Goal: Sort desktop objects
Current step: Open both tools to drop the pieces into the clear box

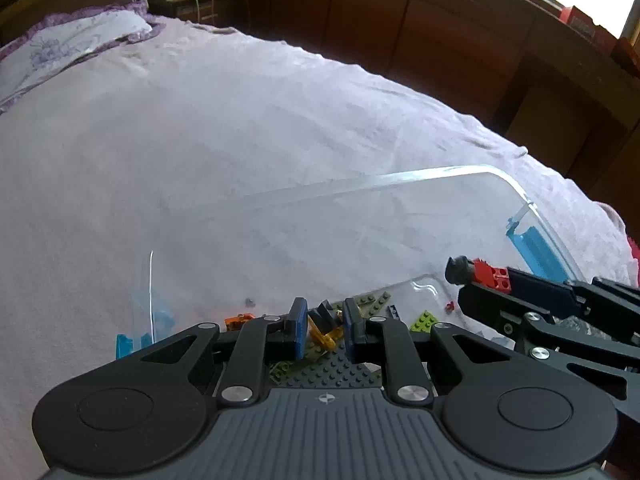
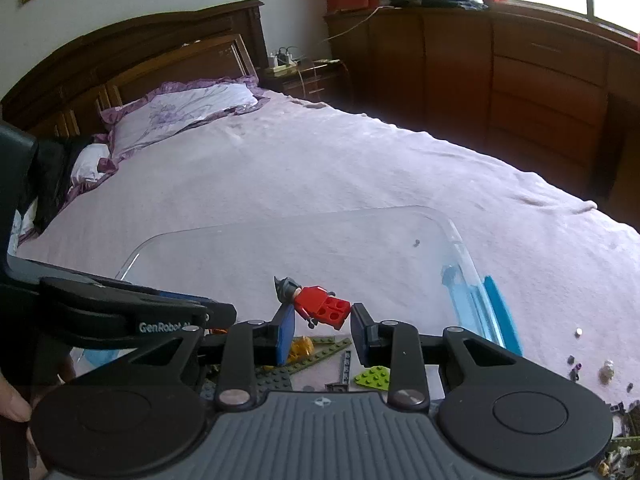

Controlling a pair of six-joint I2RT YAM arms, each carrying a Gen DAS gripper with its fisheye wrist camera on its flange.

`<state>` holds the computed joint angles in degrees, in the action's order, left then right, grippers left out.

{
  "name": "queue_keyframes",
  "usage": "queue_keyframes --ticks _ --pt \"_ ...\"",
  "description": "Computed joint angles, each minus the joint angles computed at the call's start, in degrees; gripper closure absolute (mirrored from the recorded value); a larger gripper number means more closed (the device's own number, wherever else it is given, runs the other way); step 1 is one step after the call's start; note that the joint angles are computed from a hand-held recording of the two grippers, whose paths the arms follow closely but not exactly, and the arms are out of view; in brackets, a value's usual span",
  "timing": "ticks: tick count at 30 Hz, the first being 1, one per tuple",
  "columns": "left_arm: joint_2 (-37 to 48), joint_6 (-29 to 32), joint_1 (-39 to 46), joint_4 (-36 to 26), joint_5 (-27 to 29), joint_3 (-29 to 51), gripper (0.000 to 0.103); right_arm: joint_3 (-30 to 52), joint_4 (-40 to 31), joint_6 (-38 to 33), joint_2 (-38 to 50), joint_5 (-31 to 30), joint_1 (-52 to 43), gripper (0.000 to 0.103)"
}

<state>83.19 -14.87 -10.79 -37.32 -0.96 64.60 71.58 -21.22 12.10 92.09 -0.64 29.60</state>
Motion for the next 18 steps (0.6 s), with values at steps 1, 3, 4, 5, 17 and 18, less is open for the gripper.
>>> queue_keyframes --ticks 1,3,4,5,17,18 --pt "0.34 0.14 0.11 -0.40 0.10 0.36 0.083 0.96 -0.79 -0.22 0.64 0.46 0.26 0.070" --pt "1.08 0.37 0.49 -1.28 0.38 1.29 0.083 3.37 -2.93 -0.65 2.19 1.24 0.70 0.070" --pt "1.36 0.46 0.68 -1.62 0.47 1.68 0.083 4.70 -4.06 -0.79 3.14 1.57 0.91 0.070" --pt "1.51 0.56 0.88 -1.75 0.61 1.87 0.083 5.87 -4.94 -0.84 4.00 1.71 1.07 0.070" --pt "-2.06 1.17 1.83 -2.12 -0.40 -0.46 0.050 4.18 -3.75 2.27 2.66 5.28 3.89 0.057" --pt "-2.97 1.15 1.76 -2.06 -0.78 -0.95 0.043 3.28 -3.35 2.94 1.72 5.94 4.28 0.057"
